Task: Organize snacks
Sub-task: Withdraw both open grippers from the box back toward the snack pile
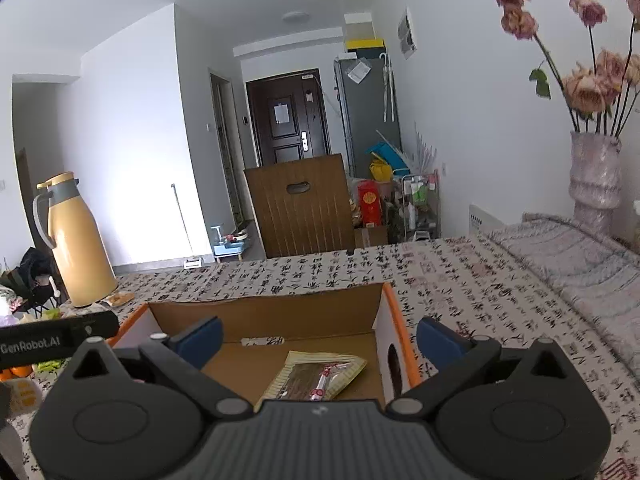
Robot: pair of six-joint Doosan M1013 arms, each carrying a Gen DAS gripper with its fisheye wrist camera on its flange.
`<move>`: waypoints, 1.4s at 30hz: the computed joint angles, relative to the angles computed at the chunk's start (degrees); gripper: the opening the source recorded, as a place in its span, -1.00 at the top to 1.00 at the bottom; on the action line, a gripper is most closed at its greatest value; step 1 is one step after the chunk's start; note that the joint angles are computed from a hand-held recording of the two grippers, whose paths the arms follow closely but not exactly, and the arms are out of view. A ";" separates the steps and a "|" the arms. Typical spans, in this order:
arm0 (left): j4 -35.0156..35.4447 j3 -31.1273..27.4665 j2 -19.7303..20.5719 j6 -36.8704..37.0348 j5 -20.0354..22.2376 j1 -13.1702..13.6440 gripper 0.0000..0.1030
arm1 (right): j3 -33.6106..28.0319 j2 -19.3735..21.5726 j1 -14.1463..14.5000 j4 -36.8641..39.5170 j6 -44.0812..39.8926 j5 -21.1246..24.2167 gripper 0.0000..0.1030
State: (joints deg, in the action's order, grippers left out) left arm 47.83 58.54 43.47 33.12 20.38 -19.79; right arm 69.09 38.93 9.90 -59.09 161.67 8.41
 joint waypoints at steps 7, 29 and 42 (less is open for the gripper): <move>8.85 4.50 -3.17 -7.88 -1.74 -0.42 -1.00 | 3.67 -2.86 0.42 -13.96 13.72 0.16 -1.00; 27.59 19.83 -11.58 -26.93 -5.93 -0.39 -1.00 | 16.70 -9.84 1.81 -38.65 39.01 -0.13 -1.00; 31.92 26.04 -14.09 -31.33 -7.46 -0.19 -1.00 | 22.97 -12.46 2.47 -46.37 46.72 1.33 -1.00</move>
